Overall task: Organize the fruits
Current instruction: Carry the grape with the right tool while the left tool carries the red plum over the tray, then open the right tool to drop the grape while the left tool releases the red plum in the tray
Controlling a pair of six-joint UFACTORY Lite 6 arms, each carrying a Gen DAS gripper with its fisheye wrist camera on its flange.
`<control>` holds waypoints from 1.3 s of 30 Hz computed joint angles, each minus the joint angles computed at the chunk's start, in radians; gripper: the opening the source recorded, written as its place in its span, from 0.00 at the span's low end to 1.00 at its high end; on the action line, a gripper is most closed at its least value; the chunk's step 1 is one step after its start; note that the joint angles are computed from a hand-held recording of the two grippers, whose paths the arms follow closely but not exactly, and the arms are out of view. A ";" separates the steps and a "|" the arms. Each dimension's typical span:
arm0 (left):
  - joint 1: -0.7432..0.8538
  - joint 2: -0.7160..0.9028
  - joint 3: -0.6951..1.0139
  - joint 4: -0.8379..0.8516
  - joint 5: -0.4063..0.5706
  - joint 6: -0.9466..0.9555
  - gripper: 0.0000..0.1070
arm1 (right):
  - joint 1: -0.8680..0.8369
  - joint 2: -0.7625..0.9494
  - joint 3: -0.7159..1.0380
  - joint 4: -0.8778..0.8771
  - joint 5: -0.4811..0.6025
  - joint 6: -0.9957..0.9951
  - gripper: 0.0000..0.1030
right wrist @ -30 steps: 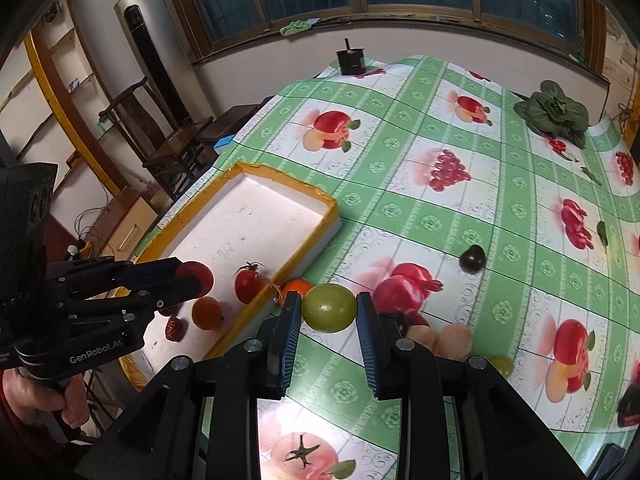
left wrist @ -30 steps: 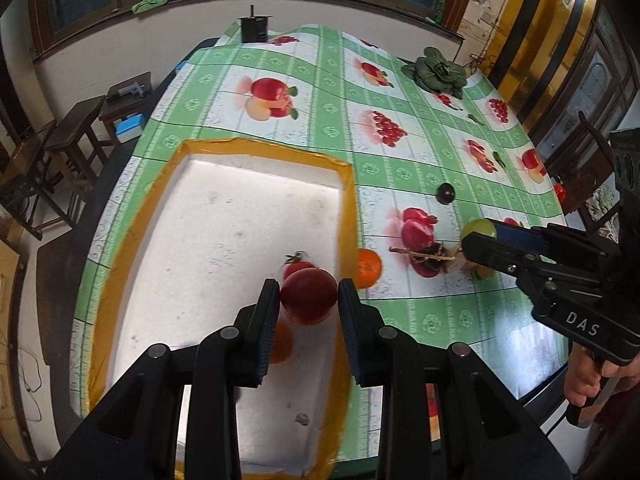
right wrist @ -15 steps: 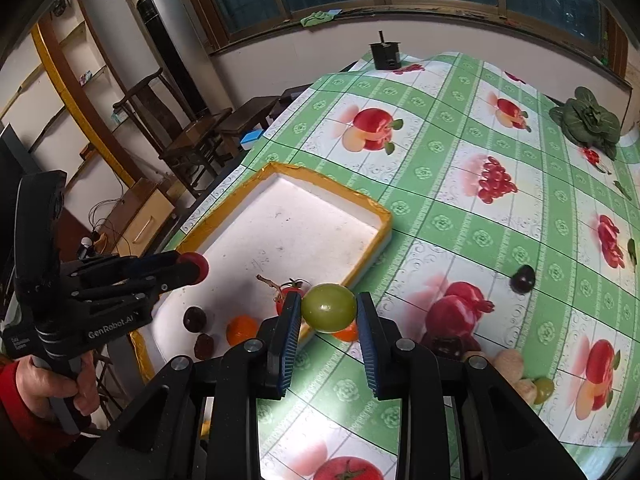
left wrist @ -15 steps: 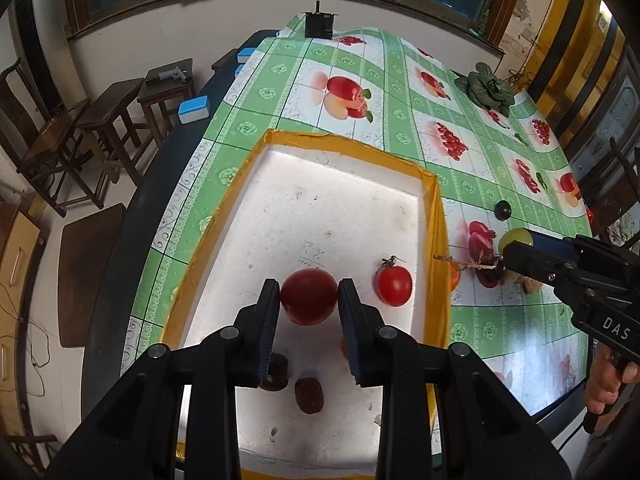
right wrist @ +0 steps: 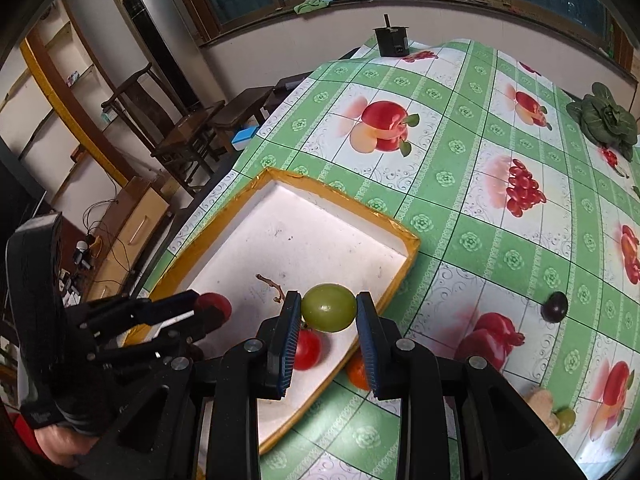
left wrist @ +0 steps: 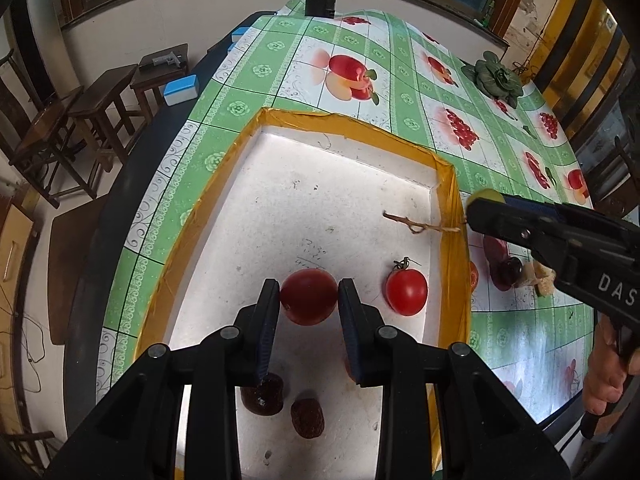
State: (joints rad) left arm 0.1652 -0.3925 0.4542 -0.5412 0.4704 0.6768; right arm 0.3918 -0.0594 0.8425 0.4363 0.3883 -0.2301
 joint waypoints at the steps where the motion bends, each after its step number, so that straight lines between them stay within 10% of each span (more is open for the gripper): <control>1: 0.000 0.010 0.003 -0.008 -0.002 0.008 0.26 | 0.002 0.013 0.008 -0.002 -0.004 0.003 0.27; 39: 0.013 0.207 0.065 -0.168 -0.045 0.210 0.26 | 0.073 0.425 0.255 -0.137 -0.059 0.136 0.28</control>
